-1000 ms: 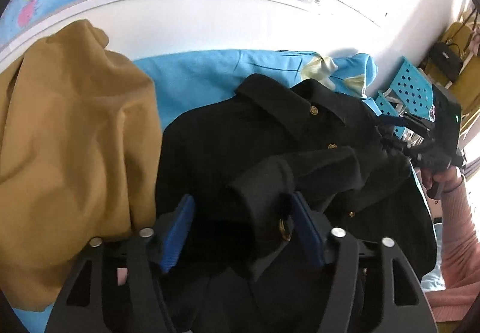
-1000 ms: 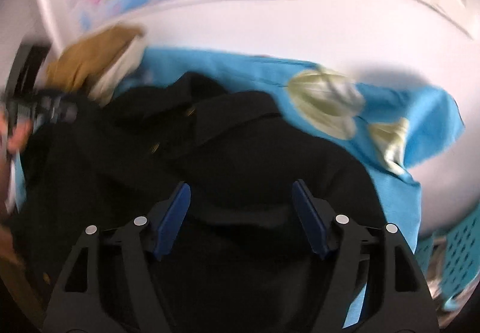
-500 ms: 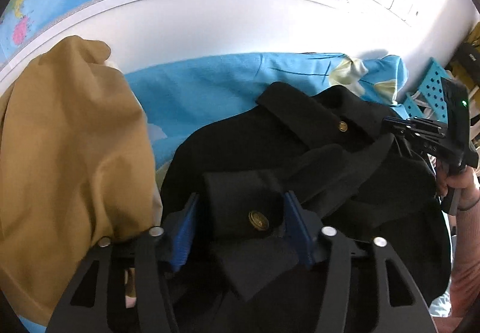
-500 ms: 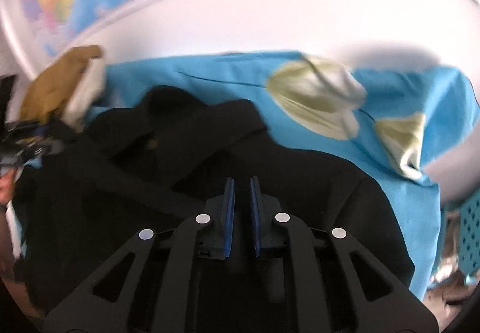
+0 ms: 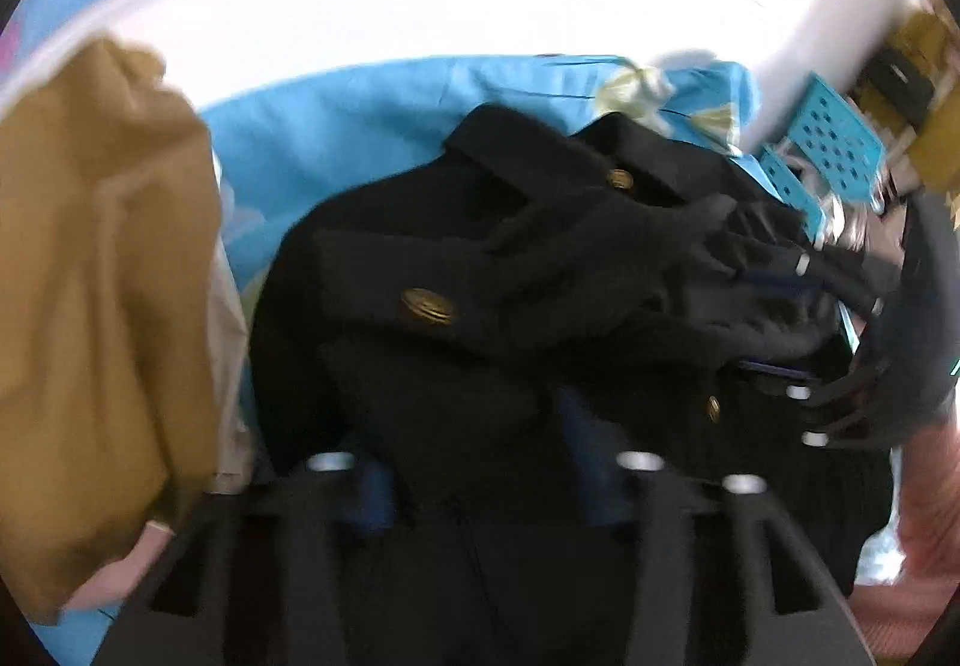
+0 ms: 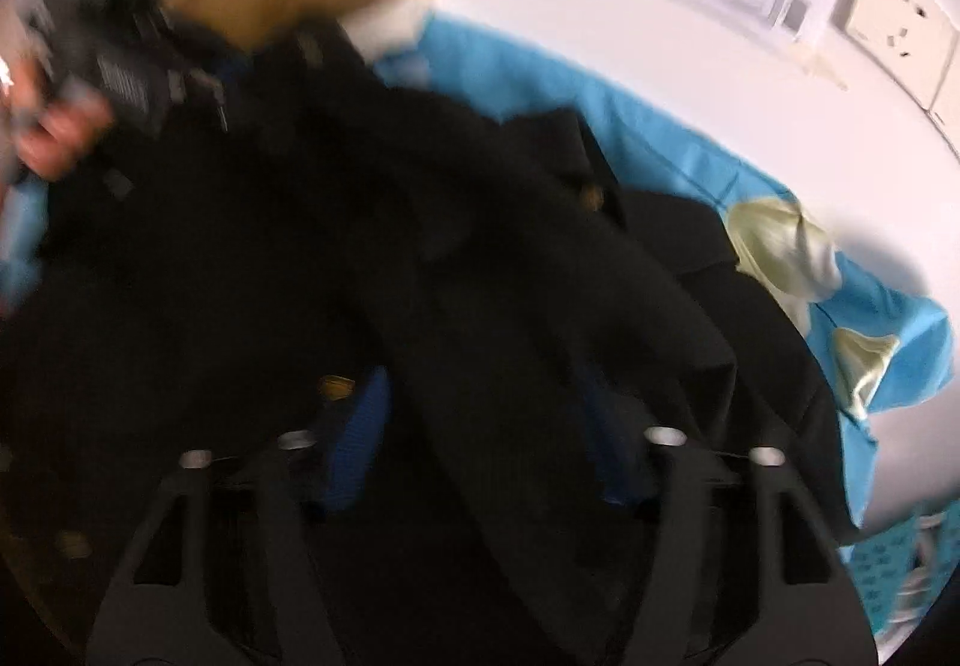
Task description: Fold large clothes
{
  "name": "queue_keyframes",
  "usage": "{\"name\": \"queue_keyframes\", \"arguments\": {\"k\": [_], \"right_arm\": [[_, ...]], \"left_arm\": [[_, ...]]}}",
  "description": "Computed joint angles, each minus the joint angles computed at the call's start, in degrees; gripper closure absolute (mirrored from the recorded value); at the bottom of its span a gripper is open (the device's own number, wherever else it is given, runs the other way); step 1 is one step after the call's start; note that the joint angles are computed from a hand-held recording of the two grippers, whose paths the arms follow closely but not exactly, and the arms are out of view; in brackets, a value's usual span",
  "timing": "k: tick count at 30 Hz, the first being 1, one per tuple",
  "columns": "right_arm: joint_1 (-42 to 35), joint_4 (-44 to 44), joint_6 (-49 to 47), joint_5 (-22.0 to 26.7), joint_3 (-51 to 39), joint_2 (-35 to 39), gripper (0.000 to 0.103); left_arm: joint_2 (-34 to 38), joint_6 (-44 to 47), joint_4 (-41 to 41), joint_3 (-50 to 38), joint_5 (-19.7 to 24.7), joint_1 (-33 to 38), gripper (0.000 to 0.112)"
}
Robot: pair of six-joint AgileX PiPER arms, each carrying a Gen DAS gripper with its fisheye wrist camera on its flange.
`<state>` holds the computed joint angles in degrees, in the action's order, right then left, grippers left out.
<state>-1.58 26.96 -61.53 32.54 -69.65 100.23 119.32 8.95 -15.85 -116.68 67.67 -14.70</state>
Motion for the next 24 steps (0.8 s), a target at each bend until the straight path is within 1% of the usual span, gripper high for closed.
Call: {"name": "queue_keyframes", "arguments": {"k": [1,2,3,4,5,6,7,8,9,10,11,12,13,14,15,16,18,20,21,22,24], "right_arm": [[-0.5,0.8,0.4,2.0,-1.1,0.6,0.088],[-2.3,3.8,-1.6,6.0,-2.4,0.2,0.095],[-4.4,9.0,-5.8,7.8,-1.4,-1.3,0.096],[-6.5,11.9,-8.6,11.0,-1.4,-2.5,0.097],[-9.3,14.6,-11.3,16.2,-2.0,-3.6,0.097],[-10.8,15.1,-12.2,19.3,-2.7,-3.5,0.097],[-11.2,13.4,-12.4,20.7,-2.4,-3.9,0.096],[-9.9,10.7,-10.6,19.8,-1.7,-4.7,0.089],[-8.0,5.7,-7.8,16.6,-0.1,-5.1,0.077],[-6.7,3.0,-5.3,14.2,0.8,-5.4,0.047],[-6.0,2.0,-4.4,13.0,1.7,-5.7,0.036],[-6.4,3.0,-5.5,13.7,2.1,-5.9,0.039],[-7.4,5.9,-7.0,15.5,1.8,-6.2,0.042],[-8.6,9.0,-8.3,18.0,1.2,-6.6,0.042],[-9.4,11.4,-9.5,19.9,1.0,-7.2,0.042],[-10.3,14.2,-11.5,21.2,1.8,-8.4,0.042],[-9.9,17.6,-12.5,22.6,1.4,-9.4,0.042],[-6.5,19.0,-11.4,20.7,1.6,-9.9,0.041],[-3.4,18.4,-9.3,18.1,0.2,-8.5,0.039],[0.2,17.3,-7.4,14.4,-0.1,-7.7,0.034],[4.6,16.7,-6.0,11.1,-2.2,-4.1,0.034]], "left_arm": [[0.6,0.8,-3.1,-0.9,0.8,1.2,0.097],[0.3,0.9,-4.7,-0.7,1.0,1.9,0.102],[-0.8,1.2,-6.2,0.2,0.8,2.6,0.103],[-3.2,3.3,-9.9,2.8,0.3,4.3,0.103],[-4.9,4.4,-12.0,4.5,0.4,5.4,0.103],[-6.7,5.1,-13.1,6.3,0.3,6.4,0.102],[-8.6,5.8,-13.4,8.5,0.0,7.2,0.101],[-9.6,6.4,-13.2,9.9,-0.2,7.4,0.097],[-10.4,6.8,-11.7,11.5,-0.6,7.4,0.092],[-10.7,5.9,-9.8,12.6,-1.2,6.9,0.071],[-11.4,3.5,-6.2,14.4,-3.5,6.0,0.061],[-13.0,2.2,-3.6,17.8,-7.0,5.6,0.061],[-13.7,2.4,-3.4,19.5,-8.2,5.5,0.061],[-14.5,4.3,-5.4,21.0,-8.4,6.2,0.057],[-16.7,7.0,-8.6,24.5,-10.0,7.6,0.055],[-18.8,8.8,-10.1,27.3,-11.7,8.5,0.051],[-23.7,12.8,-12.8,32.8,-14.5,10.3,0.049],[-29.3,15.9,-14.7,38.0,-16.5,12.9,0.039],[-31.5,16.3,-14.4,40.0,-17.8,13.6,0.039],[-34.0,16.0,-13.1,42.2,-19.3,14.5,0.038],[-37.0,14.9,-11.0,45.0,-20.4,16.6,0.036]]}}
